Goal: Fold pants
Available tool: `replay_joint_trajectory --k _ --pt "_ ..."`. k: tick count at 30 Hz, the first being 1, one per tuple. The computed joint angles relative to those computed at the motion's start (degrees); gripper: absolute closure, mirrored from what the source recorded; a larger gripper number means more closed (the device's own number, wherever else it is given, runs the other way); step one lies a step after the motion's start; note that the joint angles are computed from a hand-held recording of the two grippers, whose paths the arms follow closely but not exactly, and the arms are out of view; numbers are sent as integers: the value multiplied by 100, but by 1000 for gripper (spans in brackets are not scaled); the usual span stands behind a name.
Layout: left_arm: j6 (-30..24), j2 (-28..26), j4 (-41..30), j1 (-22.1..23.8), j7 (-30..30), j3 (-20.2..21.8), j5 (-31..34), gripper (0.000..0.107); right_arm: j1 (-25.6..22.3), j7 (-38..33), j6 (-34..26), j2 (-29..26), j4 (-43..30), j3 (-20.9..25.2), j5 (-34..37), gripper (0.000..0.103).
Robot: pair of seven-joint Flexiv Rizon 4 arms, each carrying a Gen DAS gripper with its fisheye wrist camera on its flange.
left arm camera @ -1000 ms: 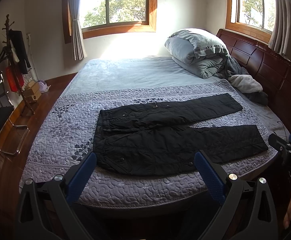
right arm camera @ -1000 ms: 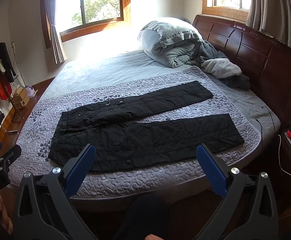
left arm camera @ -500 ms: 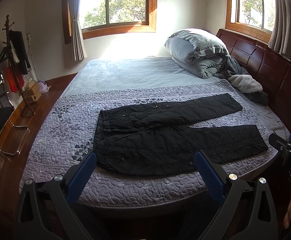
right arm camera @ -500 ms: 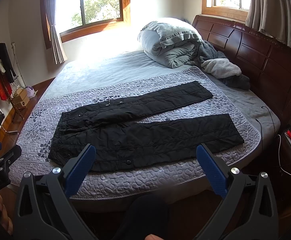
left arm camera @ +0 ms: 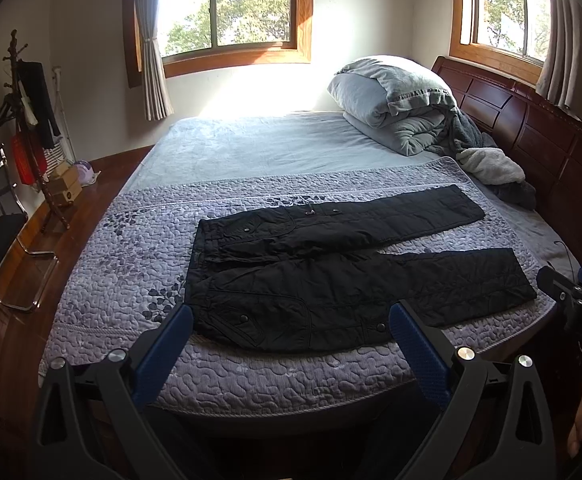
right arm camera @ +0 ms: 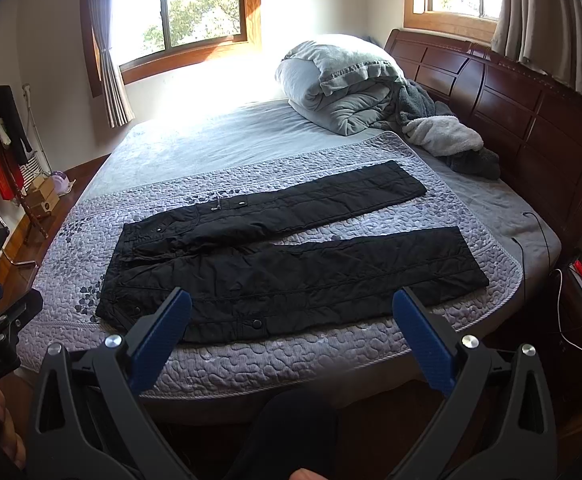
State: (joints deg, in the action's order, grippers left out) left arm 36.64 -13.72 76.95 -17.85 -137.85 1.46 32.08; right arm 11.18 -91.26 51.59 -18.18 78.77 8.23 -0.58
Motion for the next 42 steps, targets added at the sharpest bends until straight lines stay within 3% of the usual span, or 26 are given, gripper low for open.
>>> replay_joint_trajectory --k 20,23,25,27,31,33,35,36,38,40,42 --pt "71 -237 -63 158 203 74 -309 7 45 81 -114 -347 -288 -37 -107 2" --pt "347 -280 74 288 358 78 -572 7 11 30 -204 -493 -434 -12 -45 2" --pt "903 -270 421 547 640 24 -1112 7 -75 -124 -480 -666 -687 89 165 2" --pt "1744 -255 1031 975 1226 -143 -2150 7 -135 -244 -648 -856 -913 131 346 2" --pt "2923 -407 2120 1816 2999 -664 -4428 7 -116 -281 -865 -1312 -1296 7 275 2" --pt "3282 -547 2426 2083 3872 -850 -5149 7 -144 -281 -930 -1511 -1432 -30 256 2" --pt "2849 -765 2285 2030 3830 -459 -4891 7 -193 -276 -1089 -1690 -1575 -32 273 2" --pt "2554 -871 2272 2123 3929 -424 -5129 7 -219 -274 -1129 -1757 -1618 -25 299 2" --pt "2194 -1079 2471 2602 4324 -747 -6249 7 -244 -247 -1188 -1871 -1671 -29 317 2" --pt "2399 -1258 2751 2965 4992 -1112 -7469 7 -270 -257 -1216 -1961 -1698 -4 362 2" --pt "2458 -1465 2752 3001 5039 -1036 -7899 7 -286 -272 -1207 -2059 -1740 18 403 2"
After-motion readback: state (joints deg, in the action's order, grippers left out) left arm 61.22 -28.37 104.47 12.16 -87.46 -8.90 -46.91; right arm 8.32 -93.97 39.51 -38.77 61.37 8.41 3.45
